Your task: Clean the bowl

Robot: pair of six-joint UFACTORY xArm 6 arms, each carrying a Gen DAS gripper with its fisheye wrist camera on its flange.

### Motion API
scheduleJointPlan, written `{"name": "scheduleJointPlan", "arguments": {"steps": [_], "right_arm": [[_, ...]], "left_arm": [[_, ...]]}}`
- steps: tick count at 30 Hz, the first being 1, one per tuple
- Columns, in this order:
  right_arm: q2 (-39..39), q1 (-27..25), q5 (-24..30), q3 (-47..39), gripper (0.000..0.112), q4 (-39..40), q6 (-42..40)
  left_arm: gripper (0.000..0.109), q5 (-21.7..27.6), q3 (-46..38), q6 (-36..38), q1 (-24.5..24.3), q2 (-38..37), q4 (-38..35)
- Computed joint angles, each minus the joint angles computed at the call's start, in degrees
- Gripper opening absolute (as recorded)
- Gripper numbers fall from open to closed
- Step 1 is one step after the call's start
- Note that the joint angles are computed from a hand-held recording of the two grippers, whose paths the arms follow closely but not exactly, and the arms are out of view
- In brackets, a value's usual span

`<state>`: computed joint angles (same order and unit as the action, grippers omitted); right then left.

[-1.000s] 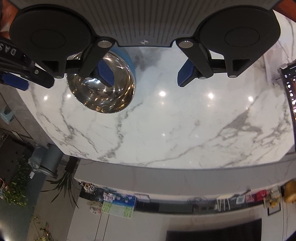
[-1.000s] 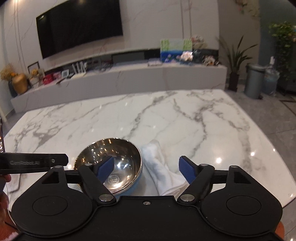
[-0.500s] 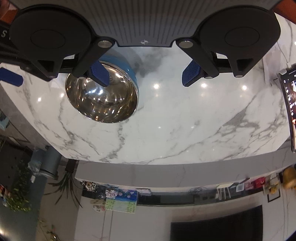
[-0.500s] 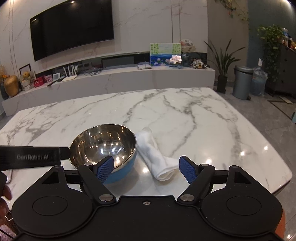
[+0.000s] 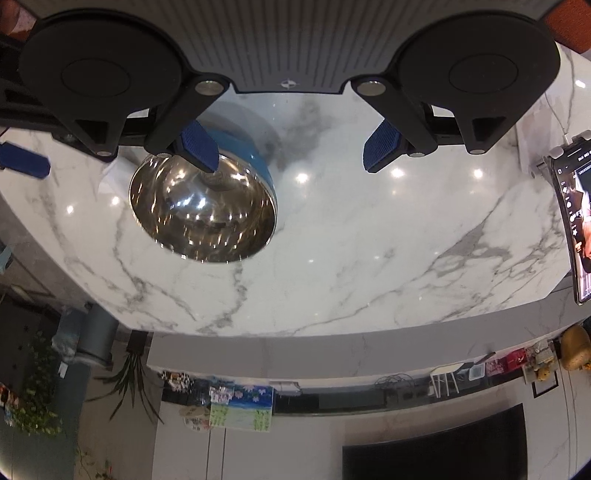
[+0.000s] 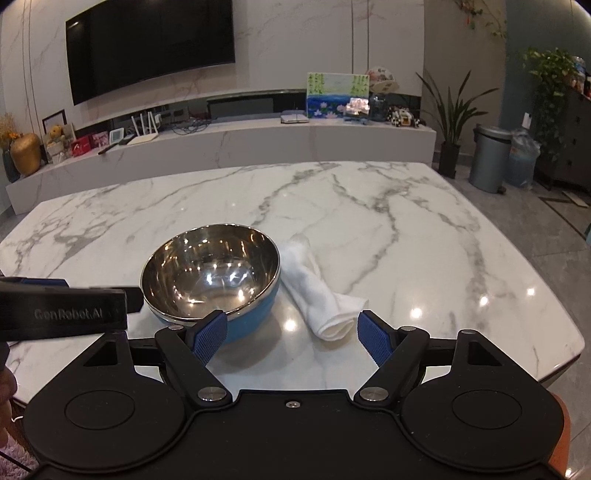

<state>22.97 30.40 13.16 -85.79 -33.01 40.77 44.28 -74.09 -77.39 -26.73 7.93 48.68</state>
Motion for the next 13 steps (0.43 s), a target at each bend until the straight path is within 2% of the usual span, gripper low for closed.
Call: {"name": "scheduleJointPlan", "arguments": {"steps": [8, 13], "right_arm": [[1.01, 0.15, -0.56, -0.34, 0.076, 7.27, -6.13], [1.77, -0.17, 0.67, -1.56, 0.076, 4.23, -2.61]], "left_arm": [[0.085, 0.54, -0.38, 1.44, 0.11, 0.81, -2.33], [0.085, 1.03, -0.54, 1.11, 0.12, 1.22, -2.68]]}}
